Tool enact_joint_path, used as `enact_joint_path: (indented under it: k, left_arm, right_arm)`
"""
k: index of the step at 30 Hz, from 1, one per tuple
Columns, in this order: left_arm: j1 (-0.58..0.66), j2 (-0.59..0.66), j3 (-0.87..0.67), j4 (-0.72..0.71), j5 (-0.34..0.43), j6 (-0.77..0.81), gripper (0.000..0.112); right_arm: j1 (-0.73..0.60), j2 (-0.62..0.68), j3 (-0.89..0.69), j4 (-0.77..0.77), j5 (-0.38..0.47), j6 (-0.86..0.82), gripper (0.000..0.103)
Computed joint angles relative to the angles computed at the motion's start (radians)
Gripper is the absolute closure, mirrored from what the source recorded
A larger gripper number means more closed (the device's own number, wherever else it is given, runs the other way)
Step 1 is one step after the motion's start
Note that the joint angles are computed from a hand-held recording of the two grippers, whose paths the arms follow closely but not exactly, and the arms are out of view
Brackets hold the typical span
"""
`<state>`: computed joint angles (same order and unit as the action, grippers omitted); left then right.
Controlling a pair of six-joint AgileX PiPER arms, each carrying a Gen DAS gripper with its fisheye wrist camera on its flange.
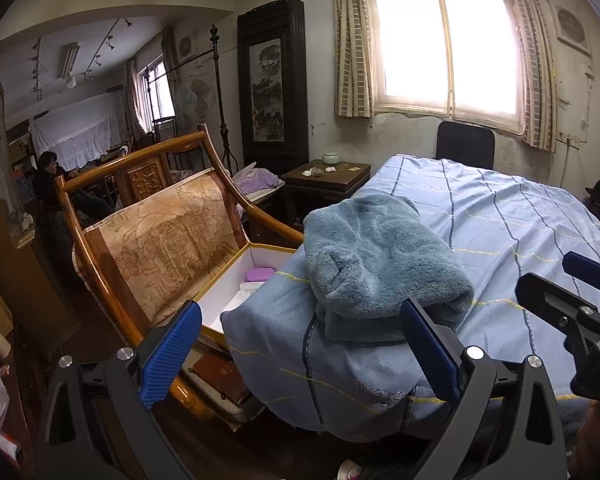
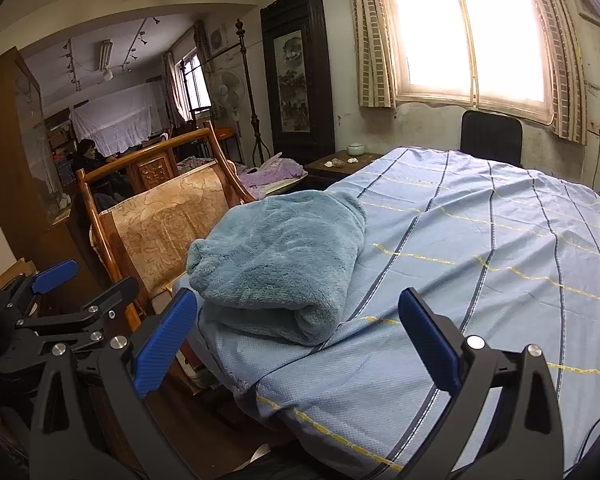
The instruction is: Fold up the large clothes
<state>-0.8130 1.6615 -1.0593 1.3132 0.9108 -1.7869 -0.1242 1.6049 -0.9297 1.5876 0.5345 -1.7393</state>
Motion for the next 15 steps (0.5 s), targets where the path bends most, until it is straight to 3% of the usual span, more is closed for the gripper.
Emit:
enact_joint_path:
  k: [4,15]
  left_arm:
    - [-0.015,0.038,-0.043,-0.029,0.062,0.038,0.013]
    - [-0.019,0.016,-0.028,-0.028,0.035,0.032,0.013]
  right_arm:
    - [-0.008,-0.001,0.0,0.005,0.012,-0.002,0.005]
    - [-0.023,-0.002,0.007,0.012,0.026,0.001,0.005]
